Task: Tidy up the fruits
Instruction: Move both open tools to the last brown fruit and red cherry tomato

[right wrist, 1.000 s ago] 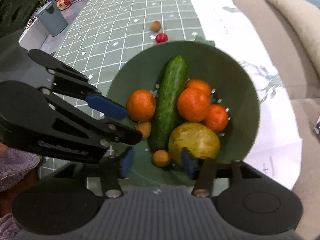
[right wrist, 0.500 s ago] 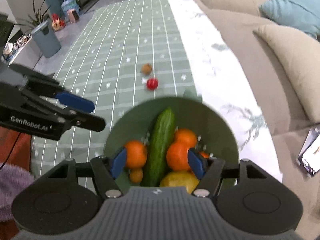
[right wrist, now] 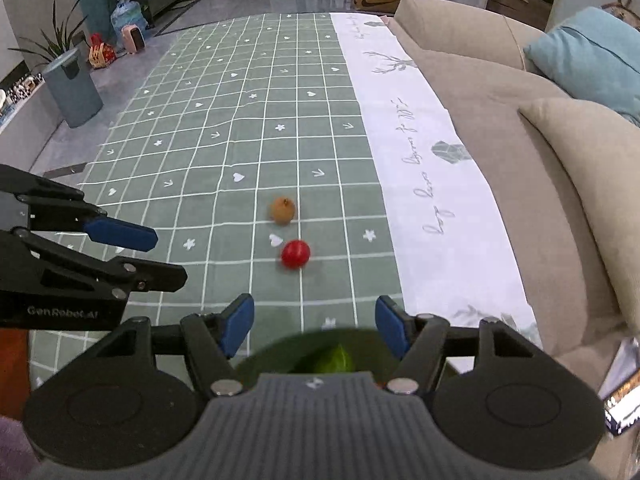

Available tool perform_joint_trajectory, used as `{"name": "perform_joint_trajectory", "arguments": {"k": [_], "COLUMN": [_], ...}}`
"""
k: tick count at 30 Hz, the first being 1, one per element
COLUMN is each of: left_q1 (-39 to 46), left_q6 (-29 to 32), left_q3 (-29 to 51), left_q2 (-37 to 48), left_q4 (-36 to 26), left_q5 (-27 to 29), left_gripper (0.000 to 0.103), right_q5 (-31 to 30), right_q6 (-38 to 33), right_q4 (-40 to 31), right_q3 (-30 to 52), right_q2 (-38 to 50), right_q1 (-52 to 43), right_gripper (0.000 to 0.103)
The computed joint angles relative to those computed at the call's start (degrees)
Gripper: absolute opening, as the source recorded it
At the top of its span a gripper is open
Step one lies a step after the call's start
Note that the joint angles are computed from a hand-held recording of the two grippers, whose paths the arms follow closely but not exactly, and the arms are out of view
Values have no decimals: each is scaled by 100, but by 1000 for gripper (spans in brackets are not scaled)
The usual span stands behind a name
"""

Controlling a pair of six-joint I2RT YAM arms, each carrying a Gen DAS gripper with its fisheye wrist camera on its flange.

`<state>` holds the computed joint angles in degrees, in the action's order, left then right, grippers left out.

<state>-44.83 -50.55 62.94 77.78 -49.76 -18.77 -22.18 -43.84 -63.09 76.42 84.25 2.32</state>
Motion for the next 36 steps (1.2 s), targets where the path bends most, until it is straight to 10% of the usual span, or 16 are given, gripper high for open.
{"name": "perform_joint_trajectory", "arguments": {"k": [36], "left_q1": [1818], "left_q6": [1746], "left_q3": [-657], "left_q2": [1008], "left_q4": [2084], "left_q5": [1148], "left_gripper": [47], "right_q5": [302], "right_q6": [734], "right_q4": [607], "right_q3": [755], "right_q2": [2357], "right_q1": [1207], "right_gripper": [24]}}
